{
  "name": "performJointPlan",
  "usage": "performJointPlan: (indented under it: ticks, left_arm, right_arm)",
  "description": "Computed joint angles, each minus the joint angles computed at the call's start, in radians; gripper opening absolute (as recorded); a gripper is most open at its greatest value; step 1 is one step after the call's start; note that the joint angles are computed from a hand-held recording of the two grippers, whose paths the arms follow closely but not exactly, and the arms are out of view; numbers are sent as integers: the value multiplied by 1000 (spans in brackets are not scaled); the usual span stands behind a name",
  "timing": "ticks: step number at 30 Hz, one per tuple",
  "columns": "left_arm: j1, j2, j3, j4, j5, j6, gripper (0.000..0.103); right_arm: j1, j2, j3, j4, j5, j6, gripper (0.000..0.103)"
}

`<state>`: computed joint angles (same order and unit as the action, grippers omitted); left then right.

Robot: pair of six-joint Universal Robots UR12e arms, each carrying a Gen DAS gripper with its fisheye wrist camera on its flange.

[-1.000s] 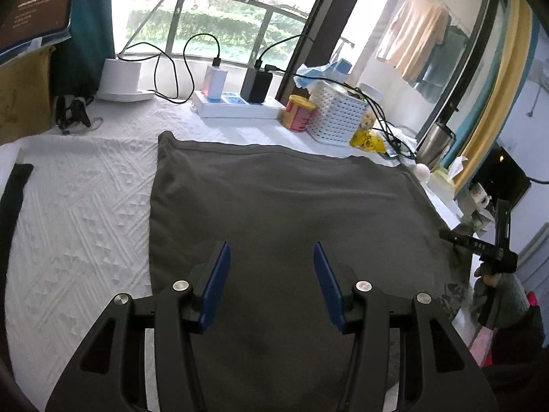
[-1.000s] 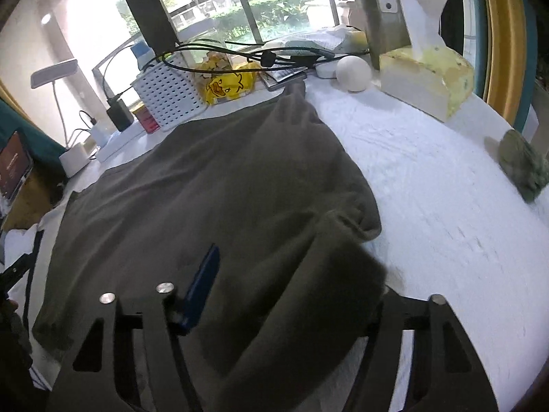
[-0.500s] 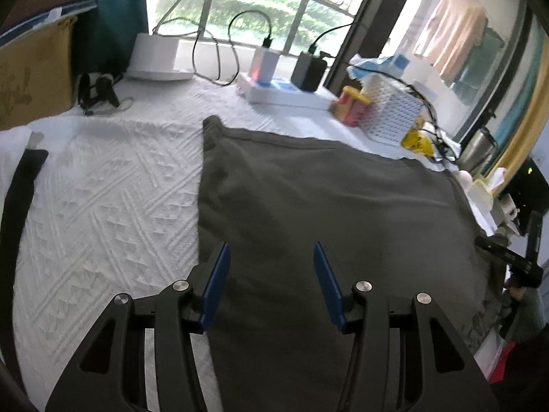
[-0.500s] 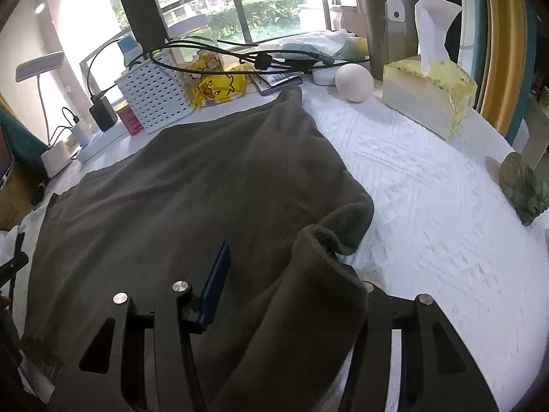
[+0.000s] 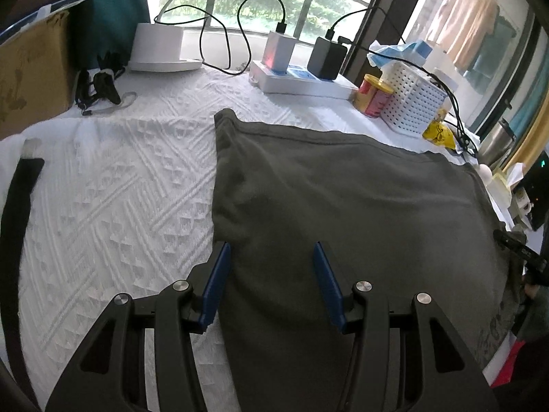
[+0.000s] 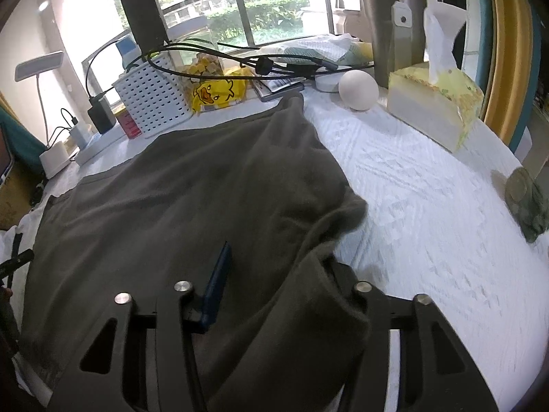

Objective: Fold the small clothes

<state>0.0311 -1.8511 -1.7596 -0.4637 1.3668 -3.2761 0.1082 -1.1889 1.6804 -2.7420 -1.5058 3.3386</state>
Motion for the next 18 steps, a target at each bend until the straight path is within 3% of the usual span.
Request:
performJointPlan:
  ticks: [3, 8, 18]
  left_arm:
    - [2, 1, 1, 8, -4, 2, 54]
    - [9, 6, -4, 38, -27, 11, 54]
    - [23, 24, -35, 114, -98, 33, 54]
  right_arm:
    - [-2, 6, -11, 11, 22, -14, 13]
    - [4, 6, -14, -23, 76, -16, 10]
    - [81, 30, -96, -48, 172, -120, 10]
